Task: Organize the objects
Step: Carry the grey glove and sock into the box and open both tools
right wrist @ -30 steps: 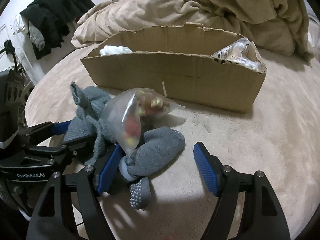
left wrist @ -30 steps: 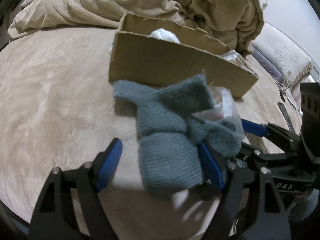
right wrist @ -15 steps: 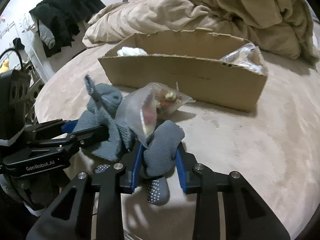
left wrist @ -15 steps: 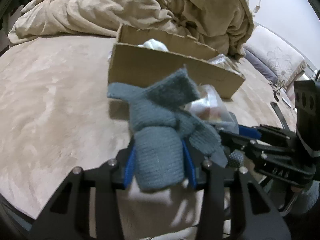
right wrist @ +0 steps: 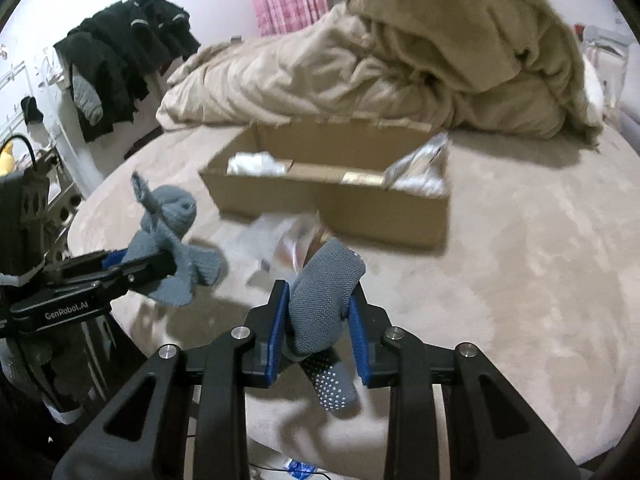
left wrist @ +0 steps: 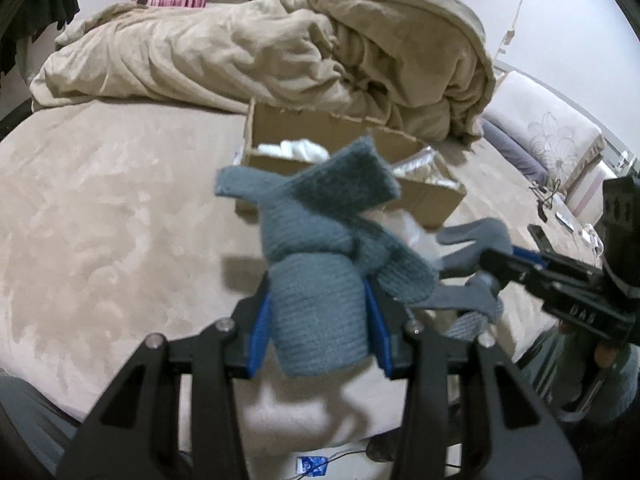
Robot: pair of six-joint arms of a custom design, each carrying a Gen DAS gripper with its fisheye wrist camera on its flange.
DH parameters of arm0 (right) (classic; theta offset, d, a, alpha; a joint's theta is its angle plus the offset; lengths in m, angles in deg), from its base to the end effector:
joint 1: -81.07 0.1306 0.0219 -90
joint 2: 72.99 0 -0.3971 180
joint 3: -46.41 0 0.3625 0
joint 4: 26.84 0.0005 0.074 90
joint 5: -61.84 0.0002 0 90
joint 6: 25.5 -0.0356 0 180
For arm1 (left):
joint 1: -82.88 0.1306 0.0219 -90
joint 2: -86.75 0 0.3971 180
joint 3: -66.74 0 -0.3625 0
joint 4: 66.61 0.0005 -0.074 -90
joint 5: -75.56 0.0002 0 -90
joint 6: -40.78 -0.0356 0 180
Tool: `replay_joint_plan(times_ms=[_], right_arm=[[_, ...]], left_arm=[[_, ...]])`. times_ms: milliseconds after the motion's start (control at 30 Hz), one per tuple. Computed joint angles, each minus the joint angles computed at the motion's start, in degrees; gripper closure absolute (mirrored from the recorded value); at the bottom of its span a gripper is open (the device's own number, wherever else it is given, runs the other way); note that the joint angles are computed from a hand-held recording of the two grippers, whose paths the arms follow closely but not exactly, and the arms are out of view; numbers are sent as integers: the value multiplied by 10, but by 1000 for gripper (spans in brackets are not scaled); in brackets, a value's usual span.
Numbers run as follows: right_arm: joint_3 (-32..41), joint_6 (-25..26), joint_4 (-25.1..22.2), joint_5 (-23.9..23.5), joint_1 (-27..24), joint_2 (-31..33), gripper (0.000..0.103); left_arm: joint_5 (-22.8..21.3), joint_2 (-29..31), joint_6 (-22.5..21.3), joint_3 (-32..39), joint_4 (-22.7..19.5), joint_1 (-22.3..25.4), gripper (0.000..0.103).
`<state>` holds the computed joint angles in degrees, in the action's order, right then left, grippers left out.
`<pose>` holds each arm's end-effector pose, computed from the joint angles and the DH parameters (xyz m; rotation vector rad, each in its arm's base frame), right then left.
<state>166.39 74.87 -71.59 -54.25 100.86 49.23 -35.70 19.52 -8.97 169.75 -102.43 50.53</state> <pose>0.6234 0.2404 0.3748 -0.8222 2.2233 0.6215 0.5200 -0.3147 0.3586 -0.3345 2.2837 -0.2082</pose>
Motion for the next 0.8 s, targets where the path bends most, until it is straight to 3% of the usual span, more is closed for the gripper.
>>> replay_joint_plan(times_ms=[400, 800], right_arm=[[20, -2, 35, -5, -1, -28, 73], [139, -10, 32, -10, 8, 20, 73]], left_arm=[[-25, -26, -40, 32, -8, -2, 60], [5, 10, -86, 115, -26, 29, 60]])
